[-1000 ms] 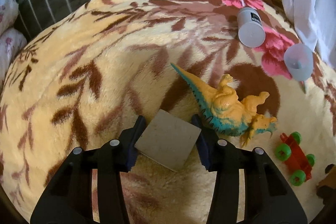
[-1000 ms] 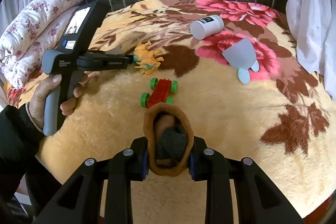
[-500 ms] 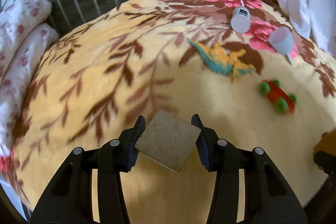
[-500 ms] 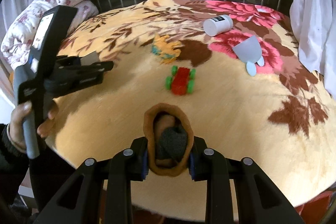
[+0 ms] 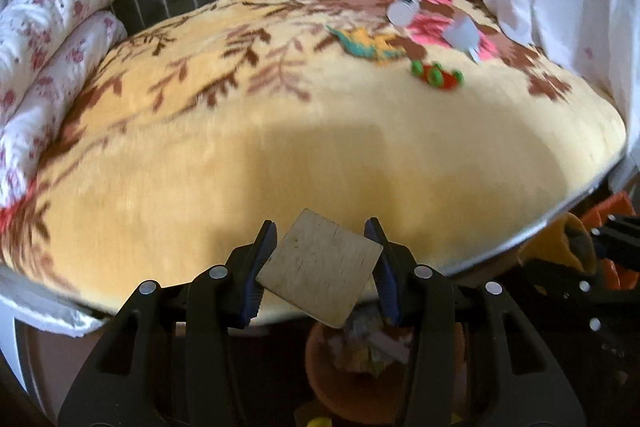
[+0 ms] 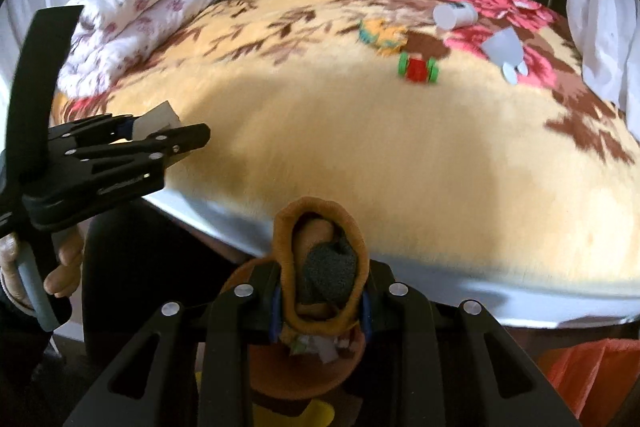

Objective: Collect trash
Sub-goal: 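Drop the sponge and brown cup into the orange bucket with both tools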

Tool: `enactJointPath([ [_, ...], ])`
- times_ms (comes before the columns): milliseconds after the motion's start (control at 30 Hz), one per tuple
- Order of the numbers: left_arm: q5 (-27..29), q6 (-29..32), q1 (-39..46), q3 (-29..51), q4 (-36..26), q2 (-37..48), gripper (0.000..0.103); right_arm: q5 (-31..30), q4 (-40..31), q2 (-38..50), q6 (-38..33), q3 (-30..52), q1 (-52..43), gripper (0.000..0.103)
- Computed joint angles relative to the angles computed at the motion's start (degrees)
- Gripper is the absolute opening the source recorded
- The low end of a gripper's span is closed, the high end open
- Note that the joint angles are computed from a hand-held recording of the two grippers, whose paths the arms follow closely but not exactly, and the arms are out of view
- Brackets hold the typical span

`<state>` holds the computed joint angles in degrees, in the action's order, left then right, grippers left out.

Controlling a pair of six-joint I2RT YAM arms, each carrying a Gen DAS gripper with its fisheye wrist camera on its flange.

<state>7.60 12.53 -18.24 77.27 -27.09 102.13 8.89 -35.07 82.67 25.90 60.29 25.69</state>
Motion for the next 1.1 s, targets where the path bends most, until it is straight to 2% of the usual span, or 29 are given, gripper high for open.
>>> enactJointPath([
  [200, -0.4, 1.3, -0.6, -10.9, 2.1, -4.6, 0.045, -1.4, 1.6, -0.8, 4.6, -6.5, 3.6, 0.028],
  [400, -1.8, 2.6, -2.1, -16.9, 4.8, -1.0, 0.045, -3.7, 4.9, 1.9, 7.6, -11.0, 5.5, 0.028],
  [700, -2.5, 2.8, -3.1, -14.4, 2.7, 10.0, 0.045, -8.7, 9.3, 10.5, 7.6, -12.3, 3.3, 0.028],
  [933, -2.9, 2.7, -2.8, -11.1, 0.6, 14.6, 0.045, -10.3, 9.6, 18.5, 5.4, -8.0, 2.5, 0.03],
  [1000, -3.2, 2.3, -2.6, -9.9, -0.5, 16.2, 0.049, -10.7, 9.8, 20.2, 4.7, -7.0, 2.3, 0.041],
  [1033, -3.4, 2.1, -2.4, -8.7, -1.7, 17.4, 0.056, -10.8, 10.4, 20.8, 4.5, -7.2, 2.4, 0.048],
  [1067, -3.5, 1.9, -2.1, -8.2, -2.2, 18.1, 0.07, -10.4, 10.4, 21.7, 4.5, -6.7, 2.4, 0.06],
  [1100, -3.4, 1.9, -1.7, -7.9, -2.4, 18.6, 0.073, -10.1, 10.9, 21.8, 4.7, -7.1, 2.5, 0.061],
])
